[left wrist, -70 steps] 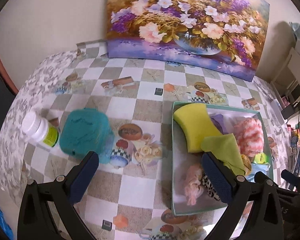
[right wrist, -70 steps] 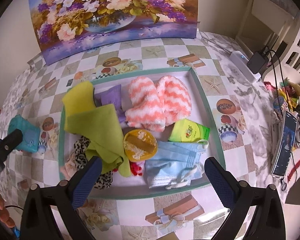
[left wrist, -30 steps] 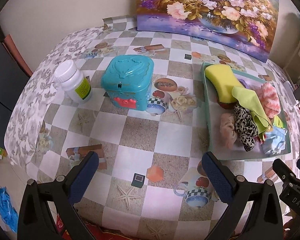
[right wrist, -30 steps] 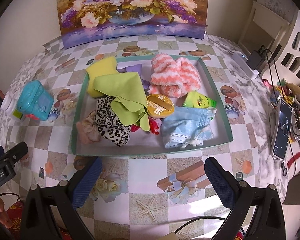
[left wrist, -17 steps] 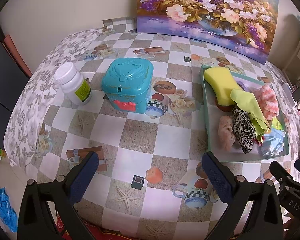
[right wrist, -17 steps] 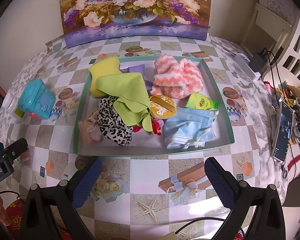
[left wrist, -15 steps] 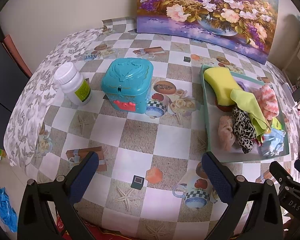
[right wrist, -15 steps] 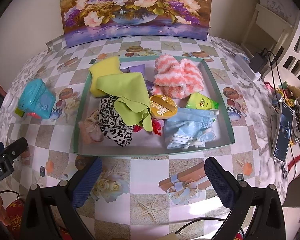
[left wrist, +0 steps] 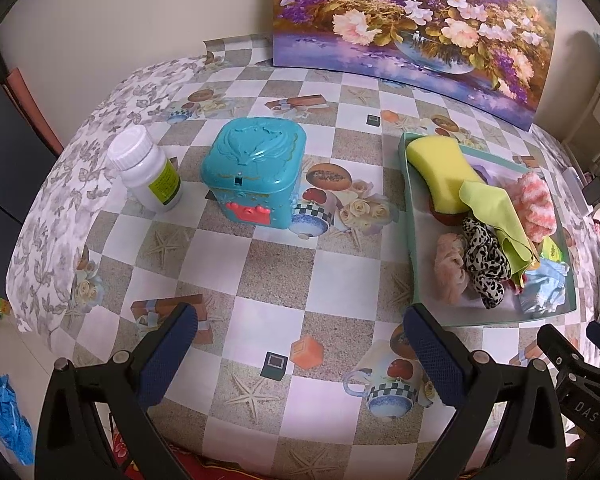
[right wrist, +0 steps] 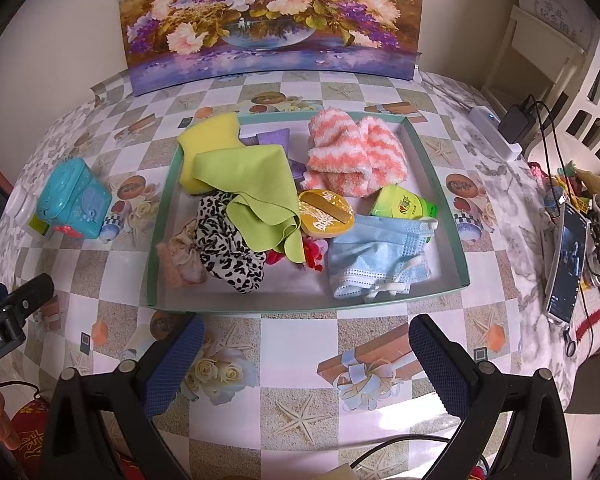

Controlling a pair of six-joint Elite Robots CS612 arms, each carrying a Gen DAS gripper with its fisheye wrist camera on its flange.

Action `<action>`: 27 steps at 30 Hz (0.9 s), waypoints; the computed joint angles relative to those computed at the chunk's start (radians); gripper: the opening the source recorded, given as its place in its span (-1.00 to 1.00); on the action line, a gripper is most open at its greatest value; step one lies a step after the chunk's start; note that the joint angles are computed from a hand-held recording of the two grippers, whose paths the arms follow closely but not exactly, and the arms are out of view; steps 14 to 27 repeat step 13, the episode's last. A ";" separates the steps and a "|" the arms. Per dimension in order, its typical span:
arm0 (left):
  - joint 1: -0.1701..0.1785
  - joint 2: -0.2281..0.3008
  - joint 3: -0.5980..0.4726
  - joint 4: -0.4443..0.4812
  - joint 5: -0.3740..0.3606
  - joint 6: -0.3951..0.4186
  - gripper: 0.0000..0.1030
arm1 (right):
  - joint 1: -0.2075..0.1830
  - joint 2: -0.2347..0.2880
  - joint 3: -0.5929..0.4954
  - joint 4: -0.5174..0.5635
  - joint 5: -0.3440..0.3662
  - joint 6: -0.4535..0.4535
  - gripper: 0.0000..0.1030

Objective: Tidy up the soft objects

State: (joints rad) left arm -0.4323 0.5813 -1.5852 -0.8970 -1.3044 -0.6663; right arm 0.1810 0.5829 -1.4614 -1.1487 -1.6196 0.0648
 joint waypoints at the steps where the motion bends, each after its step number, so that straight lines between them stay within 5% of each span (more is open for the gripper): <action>1: -0.001 0.000 0.000 -0.001 0.002 0.000 0.99 | 0.000 0.000 0.000 0.001 0.000 0.000 1.00; 27: -0.003 0.001 -0.003 0.002 0.019 0.011 0.99 | -0.001 0.000 0.000 0.001 0.001 -0.001 1.00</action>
